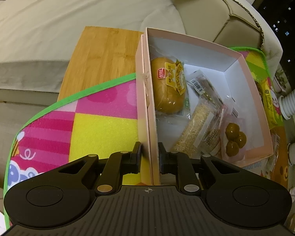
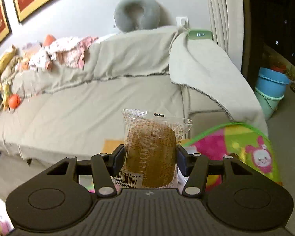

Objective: Organize objects
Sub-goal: 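Lift the bread with the right tool and lower it into the box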

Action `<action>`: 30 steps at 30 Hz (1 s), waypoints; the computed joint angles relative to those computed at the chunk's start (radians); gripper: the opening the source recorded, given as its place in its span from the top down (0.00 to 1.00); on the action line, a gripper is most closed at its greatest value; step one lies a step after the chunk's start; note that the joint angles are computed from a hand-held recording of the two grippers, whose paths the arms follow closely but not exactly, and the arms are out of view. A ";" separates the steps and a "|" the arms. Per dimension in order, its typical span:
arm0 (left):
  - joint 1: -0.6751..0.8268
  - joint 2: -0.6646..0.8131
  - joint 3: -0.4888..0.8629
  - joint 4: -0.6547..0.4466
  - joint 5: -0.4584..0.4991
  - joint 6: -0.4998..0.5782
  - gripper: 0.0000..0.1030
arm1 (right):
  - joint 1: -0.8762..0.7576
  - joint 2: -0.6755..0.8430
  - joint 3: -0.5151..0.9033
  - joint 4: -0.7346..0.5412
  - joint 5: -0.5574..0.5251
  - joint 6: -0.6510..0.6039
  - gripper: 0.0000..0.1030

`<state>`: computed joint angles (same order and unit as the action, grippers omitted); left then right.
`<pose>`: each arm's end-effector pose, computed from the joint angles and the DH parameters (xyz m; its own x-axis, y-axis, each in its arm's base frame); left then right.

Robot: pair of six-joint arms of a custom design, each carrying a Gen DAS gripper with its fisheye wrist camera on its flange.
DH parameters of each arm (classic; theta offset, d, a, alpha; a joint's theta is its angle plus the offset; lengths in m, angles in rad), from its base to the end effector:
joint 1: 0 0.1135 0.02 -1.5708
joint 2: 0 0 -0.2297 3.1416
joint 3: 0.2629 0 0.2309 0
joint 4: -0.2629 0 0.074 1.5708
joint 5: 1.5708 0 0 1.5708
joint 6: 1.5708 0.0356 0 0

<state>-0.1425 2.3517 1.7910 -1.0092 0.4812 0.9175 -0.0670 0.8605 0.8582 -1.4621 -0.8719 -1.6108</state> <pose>0.3961 -0.0735 0.1033 -0.5013 0.7830 -0.3681 0.8628 0.4205 -0.2806 0.1052 0.0203 0.2508 0.0777 -0.6495 -0.7564 -0.9898 0.0406 -0.1366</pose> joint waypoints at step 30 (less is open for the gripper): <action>0.014 0.005 -0.007 0.015 0.033 0.026 0.81 | 0.029 0.296 -0.165 0.582 0.267 0.302 0.22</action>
<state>-0.1284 2.3571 1.7843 -0.9942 0.5144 0.9438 -0.0383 1.1565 0.6937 -0.8805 -0.6051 -1.3090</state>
